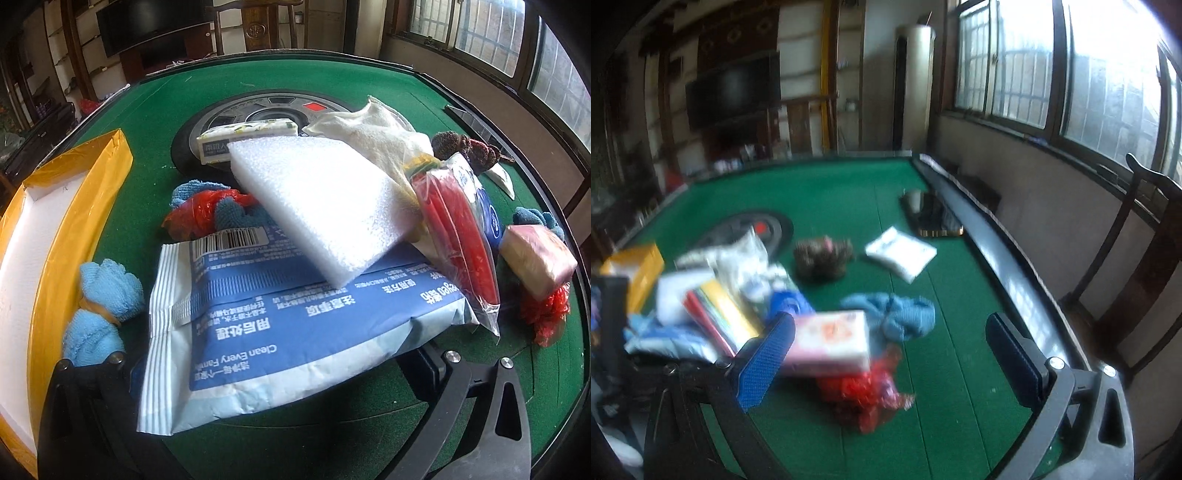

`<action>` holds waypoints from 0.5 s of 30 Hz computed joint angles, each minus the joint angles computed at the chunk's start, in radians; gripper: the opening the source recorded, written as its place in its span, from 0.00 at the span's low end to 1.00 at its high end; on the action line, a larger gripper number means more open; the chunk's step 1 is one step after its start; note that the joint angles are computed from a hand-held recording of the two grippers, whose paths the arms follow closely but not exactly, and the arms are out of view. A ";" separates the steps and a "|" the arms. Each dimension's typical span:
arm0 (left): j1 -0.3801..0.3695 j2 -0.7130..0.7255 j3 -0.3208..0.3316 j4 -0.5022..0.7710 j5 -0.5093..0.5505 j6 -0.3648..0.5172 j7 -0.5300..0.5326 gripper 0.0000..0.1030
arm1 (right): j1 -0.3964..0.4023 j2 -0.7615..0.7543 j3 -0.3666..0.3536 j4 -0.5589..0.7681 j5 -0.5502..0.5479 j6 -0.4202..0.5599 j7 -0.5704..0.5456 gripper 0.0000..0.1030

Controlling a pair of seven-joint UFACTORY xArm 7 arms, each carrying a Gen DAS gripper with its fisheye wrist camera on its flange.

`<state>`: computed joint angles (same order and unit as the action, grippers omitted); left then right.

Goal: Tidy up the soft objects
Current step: 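Grasp the blue towel tied with a band using the left gripper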

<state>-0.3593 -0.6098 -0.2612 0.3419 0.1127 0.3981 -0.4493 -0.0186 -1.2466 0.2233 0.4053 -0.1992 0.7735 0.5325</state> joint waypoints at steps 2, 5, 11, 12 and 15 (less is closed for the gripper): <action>-0.017 -0.002 0.020 -0.002 -0.009 0.002 0.023 1.00 | 0.088 0.026 -0.117 -0.019 0.055 -0.086 -0.008 0.99; -0.108 -0.038 0.125 -0.025 -0.092 0.002 0.134 0.99 | 0.046 0.175 -0.104 0.036 0.104 -0.091 -0.030 0.98; -0.187 -0.434 0.289 -0.150 -0.242 0.108 0.370 0.99 | -0.053 0.215 -0.002 -0.018 0.049 -0.250 0.074 0.98; -0.168 -0.499 0.288 -0.162 -0.237 0.133 0.399 0.99 | -0.053 0.209 0.004 -0.027 0.040 -0.248 0.078 0.98; -0.075 -0.574 0.239 -0.168 -0.203 0.188 0.441 0.99 | -0.018 0.220 -0.033 -0.020 0.046 -0.226 0.058 0.98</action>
